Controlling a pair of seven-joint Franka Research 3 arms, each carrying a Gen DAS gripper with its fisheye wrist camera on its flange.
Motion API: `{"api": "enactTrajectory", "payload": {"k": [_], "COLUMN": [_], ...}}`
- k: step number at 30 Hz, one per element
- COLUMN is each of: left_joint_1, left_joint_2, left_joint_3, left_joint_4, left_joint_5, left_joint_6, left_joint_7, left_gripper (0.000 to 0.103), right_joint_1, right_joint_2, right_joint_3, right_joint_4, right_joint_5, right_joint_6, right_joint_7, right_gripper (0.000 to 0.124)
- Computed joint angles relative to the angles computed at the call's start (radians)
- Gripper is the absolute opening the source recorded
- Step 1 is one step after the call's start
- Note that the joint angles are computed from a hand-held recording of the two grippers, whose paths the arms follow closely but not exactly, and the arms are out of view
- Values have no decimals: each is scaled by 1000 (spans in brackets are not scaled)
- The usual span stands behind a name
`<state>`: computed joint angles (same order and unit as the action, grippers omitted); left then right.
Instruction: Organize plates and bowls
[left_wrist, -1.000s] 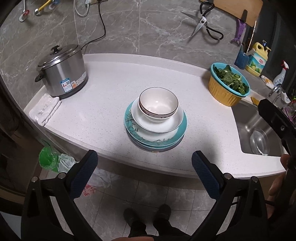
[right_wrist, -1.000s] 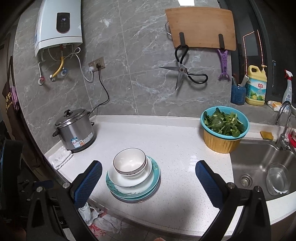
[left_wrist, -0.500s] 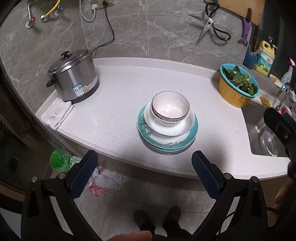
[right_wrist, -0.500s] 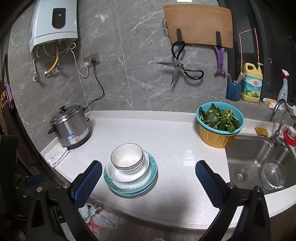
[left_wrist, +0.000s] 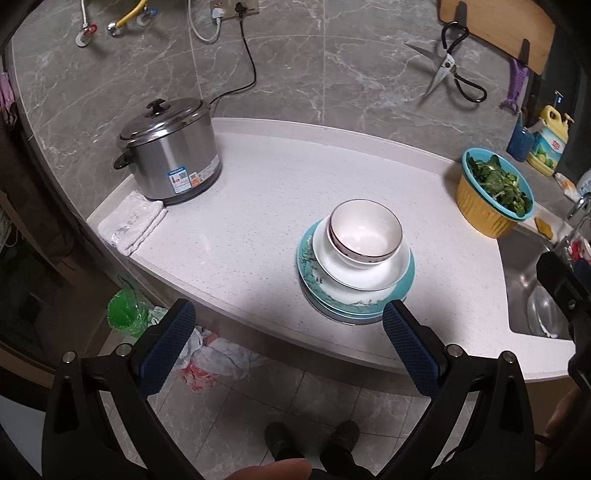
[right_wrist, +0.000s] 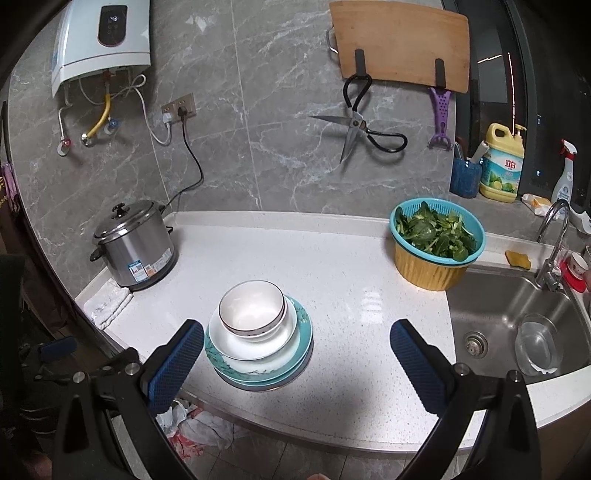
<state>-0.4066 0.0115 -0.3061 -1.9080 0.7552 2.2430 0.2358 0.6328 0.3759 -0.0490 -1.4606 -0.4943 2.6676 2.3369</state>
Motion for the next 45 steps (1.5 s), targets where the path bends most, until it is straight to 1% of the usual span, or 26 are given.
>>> {"api": "enactTrajectory", "payload": {"k": [8, 13, 23, 28, 38, 45], "left_joint_1": [-17, -26, -46, -54, -58, -56], "left_joint_2": [18, 22, 29, 27, 16, 11], "left_joint_3": [-6, -6, -11, -15, -19, -19], "left_joint_4": [33, 41, 54, 54, 43, 43], "left_joint_5": [14, 20, 22, 25, 27, 36], "left_joint_6": [-50, -59, -77, -84, -79, -76], "left_joint_7": [-35, -44, -62, -69, -75, -83], "left_gripper": [103, 103, 103, 103, 103, 103], "right_joint_1": [-8, -5, 0, 4, 1, -3], "right_joint_2": [24, 35, 28, 13, 0, 7], "right_joint_3": [16, 17, 13, 12, 17, 21], "right_joint_4": [37, 51, 41, 14, -5, 6], "right_joint_5": [50, 73, 72, 57, 41, 45], "right_joint_6": [-42, -68, -73, -67, -58, -63], "right_joint_7": [-50, -74, -69, -51, -37, -41], "right_gripper": [103, 103, 103, 103, 103, 103]}}
